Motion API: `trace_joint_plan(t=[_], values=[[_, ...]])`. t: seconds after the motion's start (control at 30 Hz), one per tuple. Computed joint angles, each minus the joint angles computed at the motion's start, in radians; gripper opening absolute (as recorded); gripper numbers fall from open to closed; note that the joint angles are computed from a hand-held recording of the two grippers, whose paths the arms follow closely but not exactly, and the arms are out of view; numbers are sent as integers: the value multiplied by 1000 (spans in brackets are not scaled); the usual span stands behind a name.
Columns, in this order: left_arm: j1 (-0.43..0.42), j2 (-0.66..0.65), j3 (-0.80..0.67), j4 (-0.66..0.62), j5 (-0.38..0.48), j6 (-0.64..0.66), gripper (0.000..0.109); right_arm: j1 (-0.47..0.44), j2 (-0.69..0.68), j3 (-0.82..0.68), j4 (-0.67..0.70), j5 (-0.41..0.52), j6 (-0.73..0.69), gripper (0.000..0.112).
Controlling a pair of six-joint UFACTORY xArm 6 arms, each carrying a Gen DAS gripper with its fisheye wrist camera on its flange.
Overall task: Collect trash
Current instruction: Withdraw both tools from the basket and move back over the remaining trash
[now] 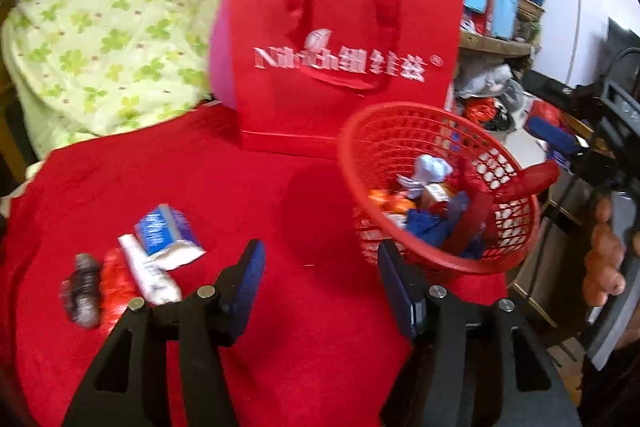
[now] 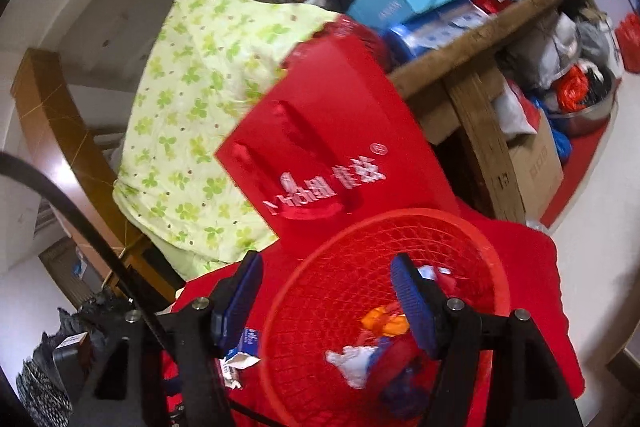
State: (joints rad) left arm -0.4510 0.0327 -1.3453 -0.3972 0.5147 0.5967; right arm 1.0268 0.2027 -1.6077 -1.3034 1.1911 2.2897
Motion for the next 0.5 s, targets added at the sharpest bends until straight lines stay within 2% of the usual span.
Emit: trace_joint_plan(t=[0.17, 0.33, 0.5], values=[[41, -74, 69, 27, -80, -9, 65, 23, 118, -197, 0, 12, -135, 71], [80, -128, 125, 46, -144, -9, 66, 29, 264, -427, 16, -28, -289, 71], [126, -152, 157, 53, -170, -26, 66, 32, 474, -754, 85, -53, -509, 71]])
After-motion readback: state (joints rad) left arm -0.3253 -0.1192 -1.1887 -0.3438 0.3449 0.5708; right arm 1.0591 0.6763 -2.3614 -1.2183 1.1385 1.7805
